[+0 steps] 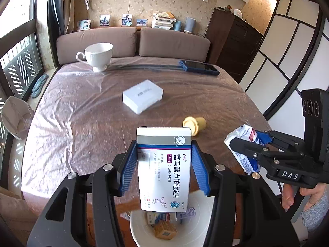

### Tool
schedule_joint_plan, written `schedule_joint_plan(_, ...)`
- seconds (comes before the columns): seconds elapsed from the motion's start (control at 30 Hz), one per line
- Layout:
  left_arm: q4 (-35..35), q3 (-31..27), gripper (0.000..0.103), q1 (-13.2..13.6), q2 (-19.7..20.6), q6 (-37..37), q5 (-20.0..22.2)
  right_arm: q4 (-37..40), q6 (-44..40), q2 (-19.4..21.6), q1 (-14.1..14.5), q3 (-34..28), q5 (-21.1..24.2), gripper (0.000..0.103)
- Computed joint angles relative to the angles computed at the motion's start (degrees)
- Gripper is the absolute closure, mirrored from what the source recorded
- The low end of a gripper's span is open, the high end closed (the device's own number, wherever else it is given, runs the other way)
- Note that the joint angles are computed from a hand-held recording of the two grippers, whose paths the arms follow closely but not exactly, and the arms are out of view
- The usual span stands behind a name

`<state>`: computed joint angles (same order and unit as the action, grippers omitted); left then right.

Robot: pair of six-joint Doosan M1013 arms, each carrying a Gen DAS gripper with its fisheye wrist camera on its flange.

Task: Collect trash
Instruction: 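Carry the tissue pack in the right tool and medicine box in the left tool over the white bin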

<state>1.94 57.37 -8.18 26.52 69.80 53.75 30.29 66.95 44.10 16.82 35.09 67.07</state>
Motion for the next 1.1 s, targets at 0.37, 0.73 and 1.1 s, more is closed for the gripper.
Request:
schedule_joint_plan(0.37, -0.8, 5.1, 0.051, -1.9, -2.3, -2.3, 0.5, 0.7, -2.7, -4.6, -0.5, 9.3, -0.5, 0.054)
schedule_joint_plan(0.73, 1.0, 8.7, 0.051, -3.8, -3.2, -6.0, 2.1, -0.1, -3.5, -6.3, -0.8, 14.7, -0.6, 0.054)
schedule_joint_plan(1.1, 2.1, 11.0, 0.051, -4.9, -3.4, -8.6, 3.6, -1.5, -4.6, -6.5, -0.8, 17.5, 0.5, 0.054)
